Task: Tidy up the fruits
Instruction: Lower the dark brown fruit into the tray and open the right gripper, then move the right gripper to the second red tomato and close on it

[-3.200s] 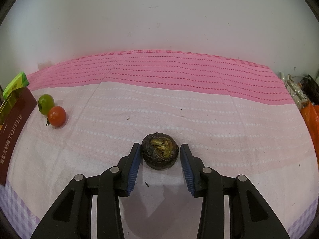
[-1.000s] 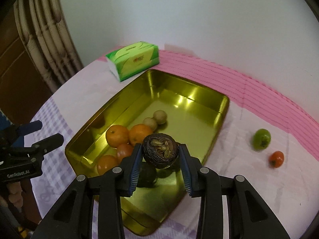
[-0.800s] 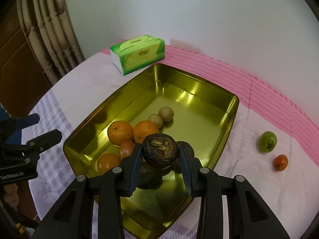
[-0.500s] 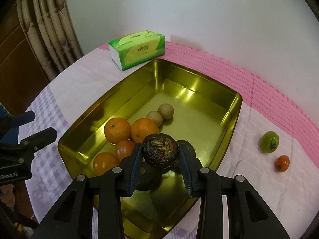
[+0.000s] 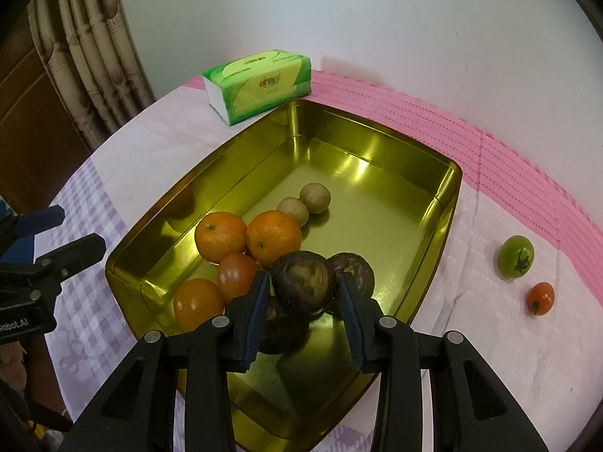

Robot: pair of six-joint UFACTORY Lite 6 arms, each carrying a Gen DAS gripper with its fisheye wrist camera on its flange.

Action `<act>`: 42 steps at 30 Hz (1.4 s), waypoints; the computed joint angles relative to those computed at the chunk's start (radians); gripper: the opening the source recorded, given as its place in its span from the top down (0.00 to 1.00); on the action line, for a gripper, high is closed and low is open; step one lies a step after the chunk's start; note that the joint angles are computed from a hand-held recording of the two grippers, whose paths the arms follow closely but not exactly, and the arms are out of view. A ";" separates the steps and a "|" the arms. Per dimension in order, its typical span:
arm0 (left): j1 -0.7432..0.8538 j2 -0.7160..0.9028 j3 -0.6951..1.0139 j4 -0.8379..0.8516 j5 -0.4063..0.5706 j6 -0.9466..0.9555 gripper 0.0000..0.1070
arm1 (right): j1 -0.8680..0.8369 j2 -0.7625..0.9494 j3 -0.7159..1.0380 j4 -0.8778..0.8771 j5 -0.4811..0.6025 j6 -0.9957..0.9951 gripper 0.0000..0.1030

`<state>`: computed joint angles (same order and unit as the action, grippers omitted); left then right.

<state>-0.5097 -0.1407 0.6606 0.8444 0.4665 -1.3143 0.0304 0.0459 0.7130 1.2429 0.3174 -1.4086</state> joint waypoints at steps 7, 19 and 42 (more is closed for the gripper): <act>-0.006 0.001 0.000 0.002 0.002 -0.005 0.19 | -0.018 -0.019 -0.007 0.011 0.017 0.002 0.55; -0.011 0.010 0.004 0.004 0.007 -0.008 0.19 | -0.167 -0.162 -0.061 0.032 0.118 -0.048 0.55; -0.013 -0.006 -0.027 0.072 -0.037 -0.100 0.19 | -0.586 0.243 0.126 0.261 0.054 -0.434 0.55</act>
